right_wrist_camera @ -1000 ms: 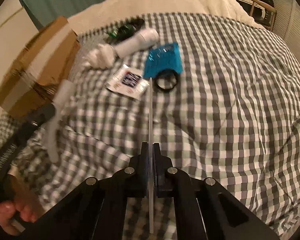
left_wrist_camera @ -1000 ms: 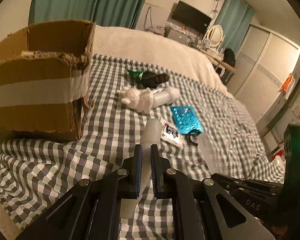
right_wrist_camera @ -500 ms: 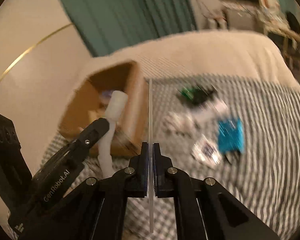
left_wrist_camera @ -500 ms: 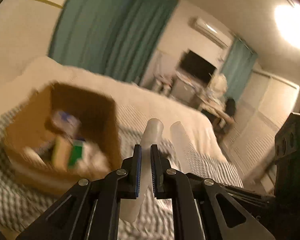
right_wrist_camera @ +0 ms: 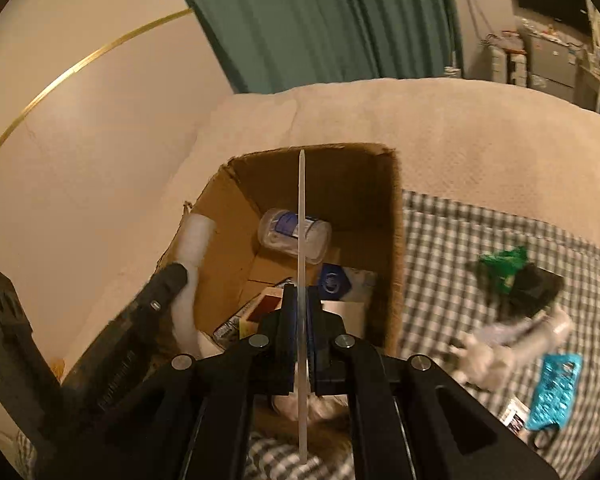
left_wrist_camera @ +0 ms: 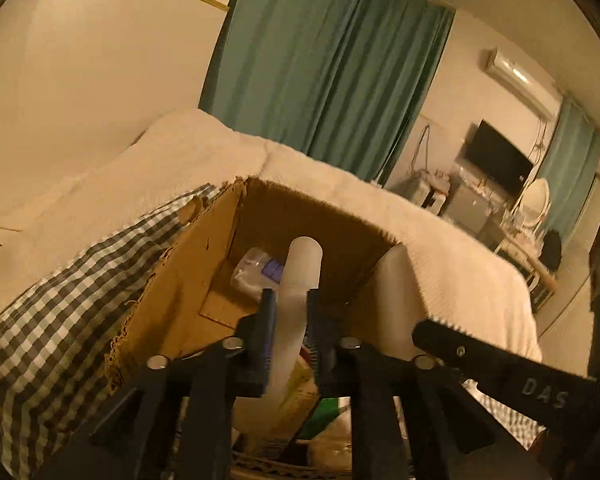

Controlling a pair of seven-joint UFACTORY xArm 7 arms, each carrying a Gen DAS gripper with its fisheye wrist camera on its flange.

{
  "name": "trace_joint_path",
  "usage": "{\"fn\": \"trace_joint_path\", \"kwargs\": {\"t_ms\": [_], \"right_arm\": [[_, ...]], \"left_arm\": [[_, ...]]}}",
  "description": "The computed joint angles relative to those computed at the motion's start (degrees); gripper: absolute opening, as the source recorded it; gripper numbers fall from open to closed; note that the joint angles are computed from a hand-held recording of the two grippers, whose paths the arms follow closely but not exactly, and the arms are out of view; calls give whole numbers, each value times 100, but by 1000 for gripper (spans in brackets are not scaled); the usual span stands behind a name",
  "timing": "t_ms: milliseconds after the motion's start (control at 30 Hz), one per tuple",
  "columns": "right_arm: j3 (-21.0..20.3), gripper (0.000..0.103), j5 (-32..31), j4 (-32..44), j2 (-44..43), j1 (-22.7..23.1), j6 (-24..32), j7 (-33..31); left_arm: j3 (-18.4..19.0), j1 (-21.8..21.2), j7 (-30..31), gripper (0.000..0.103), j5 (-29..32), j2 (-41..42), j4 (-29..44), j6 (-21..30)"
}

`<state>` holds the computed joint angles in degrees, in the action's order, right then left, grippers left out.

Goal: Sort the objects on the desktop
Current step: 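Carry the tube and strip into the cardboard box and open both tools, then move both open tools back to the items on the bed, then grasp the white printed snack packet with the left tool while the right grasps the black rubber ring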

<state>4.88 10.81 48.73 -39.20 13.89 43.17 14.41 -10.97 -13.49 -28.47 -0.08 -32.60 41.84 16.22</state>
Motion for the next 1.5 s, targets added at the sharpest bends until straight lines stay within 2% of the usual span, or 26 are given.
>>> {"fn": "trace_joint_path", "kwargs": {"t_ms": [33,67,100,133,167,300,367,467,533,567,700,767,933,1067,1200,1267,1367,1467,1500], "right_arm": [[23,27,-42,-50,-39,-34,-44,14],[25,33,-72,-108,-111,-65,-82,32],[8,36,-75,-170,-198,-78,-130,43],[-27,36,-75,-229,-311,-99,-135,60],[-48,36,-91,-265,-410,-134,-106,85],[-155,38,-328,-436,-1261,-459,251,180],[-232,44,-566,-565,-1788,-731,481,164],[-389,45,-890,-695,-2517,-1118,991,57],[-528,45,-1095,-743,-3038,-1391,1457,-37],[-594,45,-1166,-766,-3210,-1494,1634,-90],[-1021,45,-1415,-1043,-3841,-1906,2214,-358],[-1237,45,-1485,-1268,-4093,-2080,2394,-504],[-1757,45,-1608,-2028,-4735,-2546,2756,-879],[-2218,45,-1630,-2546,-4741,-2817,2649,-1268],[-2531,45,-1450,-2865,-4219,-2767,2062,-1886],[-2637,45,-1353,-3073,-4049,-2760,1741,-2205],[-2859,45,-1046,-3220,-3733,-2804,1469,-2464],[-2804,44,-925,-3219,-3523,-2830,1498,-2844],[-2736,40,-950,-3230,-3559,-2880,1528,-3020]], "left_arm": [[19,-34,56,24,11,-3,-25,-64],[-5,-26,83,33,48,-25,-31,-76],[-107,68,22,61,119,-78,-16,14],[-210,174,-81,82,188,-172,-29,97],[-359,308,-251,85,267,-297,-65,114],[-435,157,-328,89,329,-635,-17,445],[-638,158,-475,93,409,-834,60,644],[-883,-101,-567,96,431,-972,163,796],[-1091,-276,-620,103,455,-917,275,884],[-1217,-384,-685,103,448,-884,277,863],[-1498,-894,-927,103,285,-392,319,956],[-1664,-965,-1196,103,337,-194,179,867],[-2108,-1062,-1618,103,935,491,47,547],[-2250,-1078,-1759,103,1588,1020,45,152],[-2346,-944,-2104,103,2283,1613,218,182],[-2264,-1008,-2252,103,2434,1899,291,204],[-2297,-961,-2713,103,3023,2131,436,264],[-2303,-1029,-2972,103,3593,2330,623,417],[-2275,-1089,-2984,103,3706,2379,687,496]]}}
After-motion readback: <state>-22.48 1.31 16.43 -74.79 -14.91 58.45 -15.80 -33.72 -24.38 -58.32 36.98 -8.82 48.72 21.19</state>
